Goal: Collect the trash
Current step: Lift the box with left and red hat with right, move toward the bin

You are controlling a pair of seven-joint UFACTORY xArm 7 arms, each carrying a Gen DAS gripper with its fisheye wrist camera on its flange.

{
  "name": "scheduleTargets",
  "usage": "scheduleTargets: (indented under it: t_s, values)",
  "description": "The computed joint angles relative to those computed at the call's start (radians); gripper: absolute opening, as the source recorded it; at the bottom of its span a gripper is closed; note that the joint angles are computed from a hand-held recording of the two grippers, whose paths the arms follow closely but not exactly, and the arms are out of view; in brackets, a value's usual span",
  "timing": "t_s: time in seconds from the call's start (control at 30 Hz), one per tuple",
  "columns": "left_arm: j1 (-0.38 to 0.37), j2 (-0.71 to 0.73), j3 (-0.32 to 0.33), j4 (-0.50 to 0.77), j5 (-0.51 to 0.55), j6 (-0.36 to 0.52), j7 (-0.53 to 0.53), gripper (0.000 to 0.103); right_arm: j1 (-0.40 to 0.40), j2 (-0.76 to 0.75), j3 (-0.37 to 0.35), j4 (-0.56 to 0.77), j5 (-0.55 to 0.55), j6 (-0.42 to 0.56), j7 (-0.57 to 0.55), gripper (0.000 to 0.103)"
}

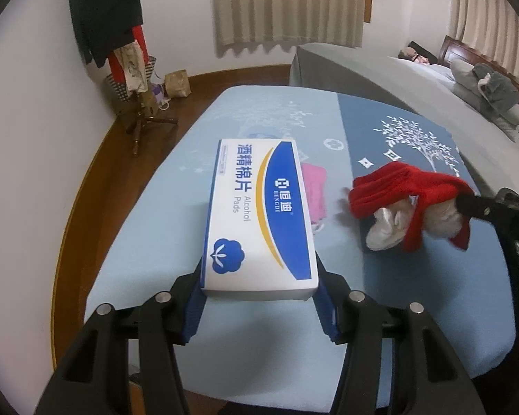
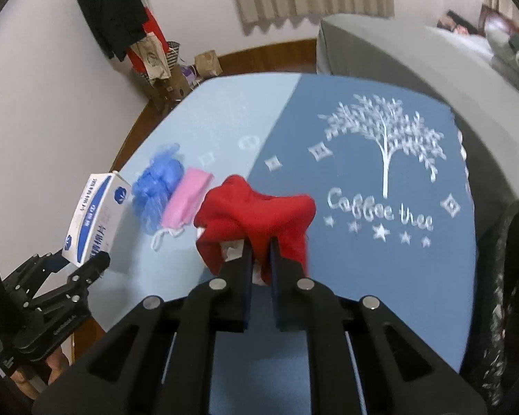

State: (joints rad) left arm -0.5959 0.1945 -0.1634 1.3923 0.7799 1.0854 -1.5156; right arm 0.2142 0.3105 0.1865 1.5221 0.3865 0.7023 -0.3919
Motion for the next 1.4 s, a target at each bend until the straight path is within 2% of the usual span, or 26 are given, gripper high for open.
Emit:
scheduleTargets:
  t_s: [0.3, 0.43, 0.7, 1.07, 1.4]
  values:
    - [-0.036, 0.065, 0.005, 0.077, -0.01, 0.002, 0.032, 0.054, -0.016, -0.07, -0.016, -0.115, 0.012, -0.022, -0.014, 0.013]
    - [-0.049, 0.08, 0.017, 0.097, -0.014, 0.003, 0.044, 0.054, -0.028, -0.064, -0.016, -0.11, 0.038, -0.016, -0.034, 0.003]
    - [-0.068, 0.084, 0.027, 0.123, -0.005, 0.033, 0.052, 0.054, -0.045, -0.093, -0.015, -0.086, 0.104, -0.031, -0.085, 0.002]
    - [-0.119, 0.127, 0.028, 0.251, 0.009, 0.119, 0.092, 0.054, -0.061, -0.132, -0.031, -0.045, 0.146, -0.031, -0.129, 0.002]
    - [-0.184, 0.19, 0.045, 0.383, 0.0, 0.174, 0.125, 0.054, -0.088, -0.215, -0.07, -0.083, 0.201, -0.03, -0.187, 0.002]
